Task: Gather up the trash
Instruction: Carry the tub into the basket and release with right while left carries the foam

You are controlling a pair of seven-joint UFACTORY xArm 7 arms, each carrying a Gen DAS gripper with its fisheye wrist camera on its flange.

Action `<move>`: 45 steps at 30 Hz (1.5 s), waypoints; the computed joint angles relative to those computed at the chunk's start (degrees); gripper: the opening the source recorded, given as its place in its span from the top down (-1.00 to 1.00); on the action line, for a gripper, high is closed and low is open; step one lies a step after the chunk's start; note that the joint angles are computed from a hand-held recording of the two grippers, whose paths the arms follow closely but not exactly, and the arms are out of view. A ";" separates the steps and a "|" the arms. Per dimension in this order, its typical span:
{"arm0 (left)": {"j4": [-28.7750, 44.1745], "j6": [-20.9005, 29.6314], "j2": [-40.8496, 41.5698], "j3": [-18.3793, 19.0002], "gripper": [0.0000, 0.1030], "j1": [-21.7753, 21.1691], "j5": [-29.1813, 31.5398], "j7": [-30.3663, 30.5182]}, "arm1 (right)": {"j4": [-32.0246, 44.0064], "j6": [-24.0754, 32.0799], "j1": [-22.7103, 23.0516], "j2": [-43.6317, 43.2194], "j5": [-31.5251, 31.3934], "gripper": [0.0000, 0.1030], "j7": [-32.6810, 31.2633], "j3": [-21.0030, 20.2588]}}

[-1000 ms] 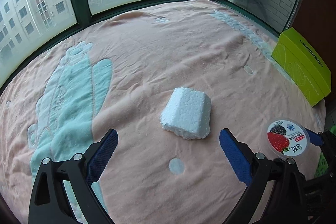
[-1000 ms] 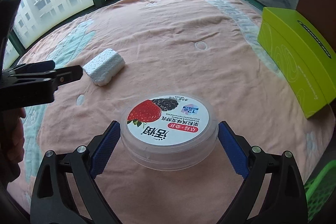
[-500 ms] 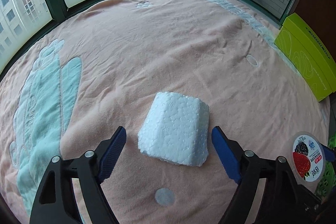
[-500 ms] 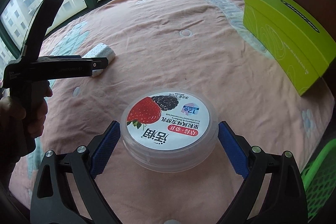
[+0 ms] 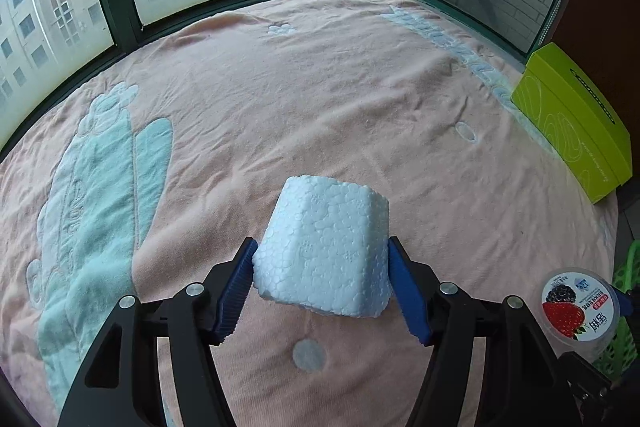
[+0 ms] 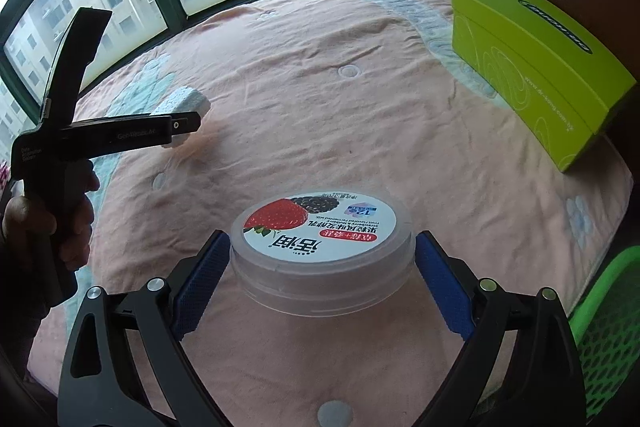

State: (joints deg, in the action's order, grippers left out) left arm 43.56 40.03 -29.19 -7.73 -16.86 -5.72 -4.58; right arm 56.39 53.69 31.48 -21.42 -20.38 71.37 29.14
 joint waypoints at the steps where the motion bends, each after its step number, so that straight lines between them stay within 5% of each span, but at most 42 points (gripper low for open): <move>1: -0.15 0.36 -0.97 -0.30 -0.22 0.04 0.44 -0.13 | -0.07 0.04 0.09 -0.36 0.06 -0.78 0.10 0.01; 24: -4.17 9.74 -21.70 -0.78 -0.21 -1.46 -0.74 -1.79 | 0.82 4.13 -0.01 -6.11 1.14 -0.76 3.62 4.54; 45: -2.71 12.70 -28.65 -6.36 -0.22 -8.58 -6.20 -5.84 | 1.46 22.14 -3.55 -24.57 7.85 -0.76 4.95 10.63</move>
